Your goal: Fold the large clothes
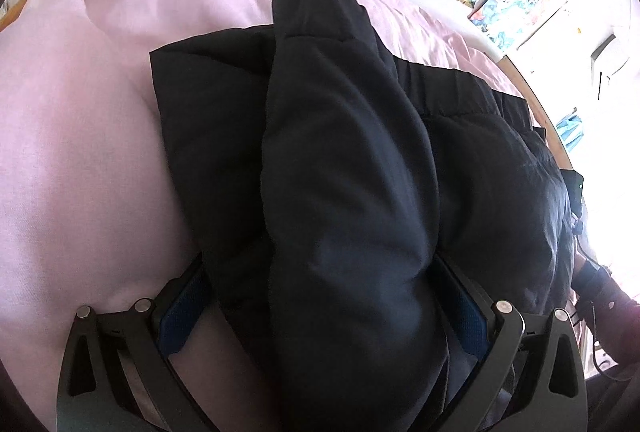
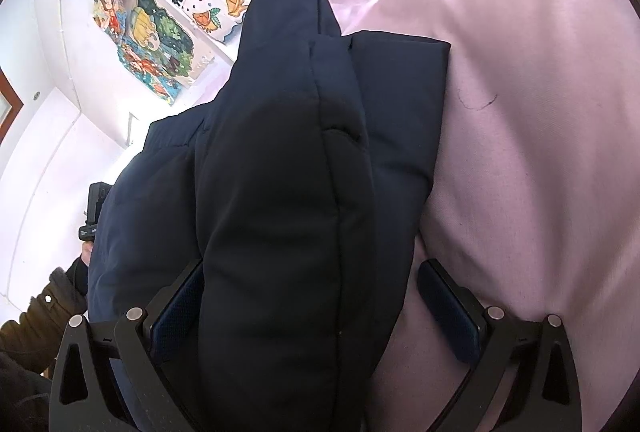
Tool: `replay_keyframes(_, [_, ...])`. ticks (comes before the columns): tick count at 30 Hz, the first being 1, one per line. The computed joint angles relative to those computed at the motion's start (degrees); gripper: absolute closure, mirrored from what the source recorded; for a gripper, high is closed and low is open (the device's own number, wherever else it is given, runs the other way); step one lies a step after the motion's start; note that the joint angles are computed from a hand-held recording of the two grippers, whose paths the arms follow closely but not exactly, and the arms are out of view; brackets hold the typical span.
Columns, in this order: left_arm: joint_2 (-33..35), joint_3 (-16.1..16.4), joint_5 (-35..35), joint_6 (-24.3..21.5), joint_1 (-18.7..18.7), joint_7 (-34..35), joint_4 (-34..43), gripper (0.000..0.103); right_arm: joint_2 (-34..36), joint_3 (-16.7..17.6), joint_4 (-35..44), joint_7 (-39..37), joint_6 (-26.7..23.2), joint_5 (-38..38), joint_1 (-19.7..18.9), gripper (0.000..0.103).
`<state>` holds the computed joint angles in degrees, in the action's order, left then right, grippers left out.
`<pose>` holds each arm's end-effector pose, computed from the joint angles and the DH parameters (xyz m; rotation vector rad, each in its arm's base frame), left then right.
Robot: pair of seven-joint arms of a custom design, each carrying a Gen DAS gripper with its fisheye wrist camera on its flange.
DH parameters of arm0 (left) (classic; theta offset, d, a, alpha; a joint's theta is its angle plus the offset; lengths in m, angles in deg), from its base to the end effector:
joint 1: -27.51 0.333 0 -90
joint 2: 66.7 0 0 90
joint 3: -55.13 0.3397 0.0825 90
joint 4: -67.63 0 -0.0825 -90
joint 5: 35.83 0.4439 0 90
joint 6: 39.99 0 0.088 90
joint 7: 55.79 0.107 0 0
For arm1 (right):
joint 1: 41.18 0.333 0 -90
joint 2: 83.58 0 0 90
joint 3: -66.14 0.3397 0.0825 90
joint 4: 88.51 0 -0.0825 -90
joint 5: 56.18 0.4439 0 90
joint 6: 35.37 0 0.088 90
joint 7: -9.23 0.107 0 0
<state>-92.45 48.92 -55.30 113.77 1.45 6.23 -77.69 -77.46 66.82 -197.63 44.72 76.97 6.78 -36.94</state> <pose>0.4154 -0.2522 0.4861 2.2766 -1.8982 0.9522 0.6453 0.1139 0.4684 -1.9027 1.0620 0.4606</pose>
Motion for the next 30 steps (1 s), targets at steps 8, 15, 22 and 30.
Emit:
replay_keyframes(8, [-0.95,-0.85,1.6,0.3,-0.26,-1.86,-0.97,0.001,0.0,0.05,0.2,0.79,0.05,-0.75,0.12,0.0])
replay_keyframes(15, [2.96,-1.24,1.6,0.94,-0.75,-2.43,2.25,0.001,-0.14,0.13,-0.01,0.41,0.58,-0.36,0.23,0.0])
replay_keyframes(22, [2.88,-5.06,7.28,0.21,1.91,-8.62,3.69,0.017,-0.81,0.13,1.21,4.76,1.24,-4.85,1.09,0.012])
replay_keyframes(30, [1.54,-7.12,12.46,0.75,2.96,-18.88,4.03,0.059,-2.44,-0.36,0.45,6.77,-0.3,-2.46,0.71,0.052])
